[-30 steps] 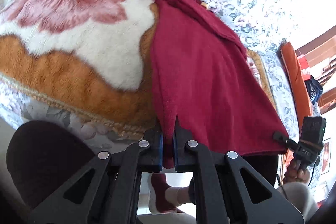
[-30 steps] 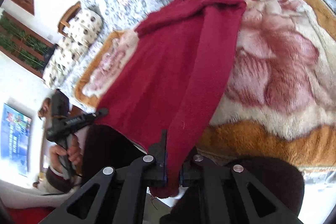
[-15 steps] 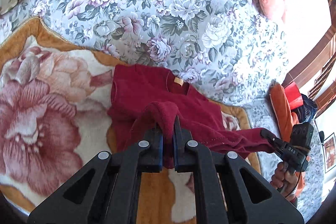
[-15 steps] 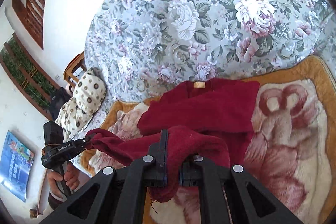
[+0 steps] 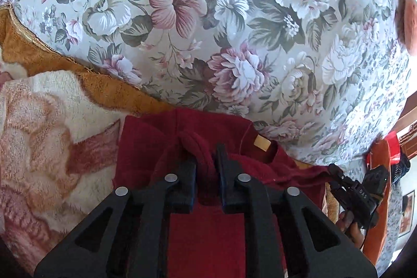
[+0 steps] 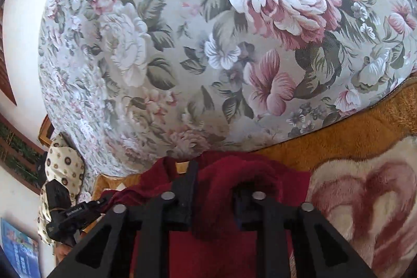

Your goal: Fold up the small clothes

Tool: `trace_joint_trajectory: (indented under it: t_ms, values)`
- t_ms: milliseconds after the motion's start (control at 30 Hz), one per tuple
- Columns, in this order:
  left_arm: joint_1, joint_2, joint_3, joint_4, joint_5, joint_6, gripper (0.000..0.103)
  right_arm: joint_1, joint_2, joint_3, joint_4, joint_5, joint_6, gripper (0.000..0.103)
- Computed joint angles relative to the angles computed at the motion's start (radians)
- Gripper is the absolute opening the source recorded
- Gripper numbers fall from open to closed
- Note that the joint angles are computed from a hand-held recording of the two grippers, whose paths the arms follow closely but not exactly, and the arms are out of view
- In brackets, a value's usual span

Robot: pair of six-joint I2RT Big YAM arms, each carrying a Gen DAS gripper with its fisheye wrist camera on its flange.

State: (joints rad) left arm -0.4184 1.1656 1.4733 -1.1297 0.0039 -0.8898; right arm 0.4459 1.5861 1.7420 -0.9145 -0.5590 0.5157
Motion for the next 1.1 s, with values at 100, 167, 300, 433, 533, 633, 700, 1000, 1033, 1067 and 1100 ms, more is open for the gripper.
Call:
trace_joint_trajectory:
  t_ms: [100,167,300,433,533,633,700,1000,1033,1067,1100]
  values:
    - [0.029,0.012,0.025,-0.020,0.030,0.011,0.022,-0.007,0.010,0.019,0.001,0.013,-0.037,0.040]
    - [0.028,0.011,0.041,-0.037,0.024,0.021,0.022,-0.022,-0.014,0.005,0.046,0.026,-0.002,0.043]
    - [0.031,-0.012,0.043,-0.042,0.039,-0.016,0.029,-0.047,-0.039,0.014,0.049,0.002,0.051,0.044]
    - [0.038,-0.054,0.031,-0.016,-0.002,-0.056,0.072,-0.037,-0.110,-0.038,-0.015,-0.058,-0.014,0.044]
    - [0.055,-0.103,0.004,0.028,0.023,-0.102,0.077,-0.017,-0.167,-0.084,-0.126,-0.045,-0.116,0.044]
    - [0.021,-0.124,0.020,-0.066,-0.007,-0.067,0.077,-0.007,-0.242,-0.163,-0.196,-0.041,-0.205,0.044]
    - [-0.038,-0.160,-0.004,-0.111,-0.055,-0.055,0.077,0.000,-0.300,-0.216,-0.235,-0.014,-0.265,0.044]
    - [-0.320,-0.314,-0.245,-0.098,-0.174,-0.298,0.077,0.033,-0.393,-0.372,-0.214,-0.033,-0.276,0.033]
    - [-0.327,-0.324,-0.265,-0.071,-0.162,-0.331,0.077,0.043,-0.391,-0.377,-0.203,-0.011,-0.282,0.019]
    - [-0.331,-0.336,-0.289,-0.040,-0.144,-0.365,0.077,0.046,-0.393,-0.381,-0.194,0.005,-0.285,0.006]
    - [-0.338,-0.345,-0.304,-0.022,-0.143,-0.382,0.077,0.036,-0.400,-0.384,-0.185,-0.004,-0.284,0.006]
